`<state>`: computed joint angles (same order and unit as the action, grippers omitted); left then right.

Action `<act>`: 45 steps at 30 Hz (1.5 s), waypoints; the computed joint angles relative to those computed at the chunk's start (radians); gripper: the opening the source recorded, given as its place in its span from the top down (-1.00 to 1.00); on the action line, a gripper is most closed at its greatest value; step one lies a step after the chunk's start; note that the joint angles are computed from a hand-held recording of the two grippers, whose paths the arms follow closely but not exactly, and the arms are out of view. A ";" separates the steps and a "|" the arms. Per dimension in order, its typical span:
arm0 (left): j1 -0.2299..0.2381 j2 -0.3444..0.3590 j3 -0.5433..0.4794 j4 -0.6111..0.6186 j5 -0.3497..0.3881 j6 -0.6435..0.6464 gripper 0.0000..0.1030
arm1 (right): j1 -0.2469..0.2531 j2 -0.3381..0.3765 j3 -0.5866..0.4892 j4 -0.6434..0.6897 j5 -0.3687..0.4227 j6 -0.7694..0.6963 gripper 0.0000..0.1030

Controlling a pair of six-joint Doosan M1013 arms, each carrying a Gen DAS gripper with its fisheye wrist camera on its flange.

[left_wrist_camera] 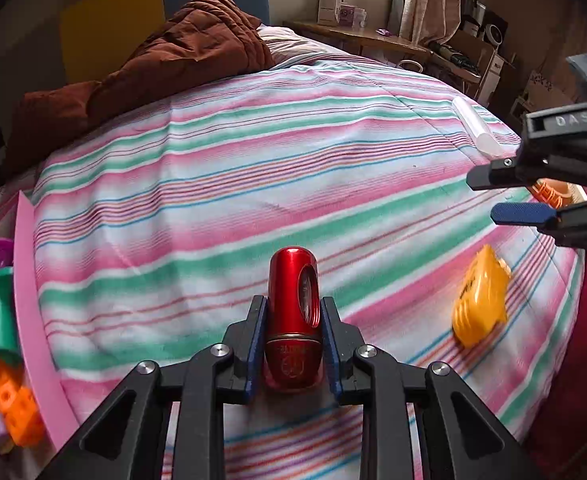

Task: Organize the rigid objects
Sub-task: 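Grasp the yellow slide piece with the right tool while the left tool holds the red cylinder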

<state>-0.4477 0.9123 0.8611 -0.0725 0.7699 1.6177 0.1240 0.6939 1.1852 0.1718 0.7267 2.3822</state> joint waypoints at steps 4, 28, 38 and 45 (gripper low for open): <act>0.003 -0.066 0.122 0.005 -0.065 -0.001 0.49 | 0.000 0.025 -0.037 0.013 0.099 -0.035 0.17; 0.019 -0.143 0.290 -0.084 -0.216 0.092 0.49 | 0.045 -0.022 0.019 0.066 0.126 -0.068 0.17; 0.025 -0.147 0.297 -0.121 -0.219 0.112 0.48 | 0.056 0.017 -0.072 0.190 0.059 -0.249 0.13; 0.027 -0.148 0.302 -0.133 -0.224 0.118 0.48 | 0.063 0.012 -0.065 -0.014 0.108 -0.094 0.11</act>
<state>-0.4208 0.7640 1.1630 -0.2056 0.5464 1.7362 0.1874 0.7063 1.1203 0.1581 0.8349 2.2881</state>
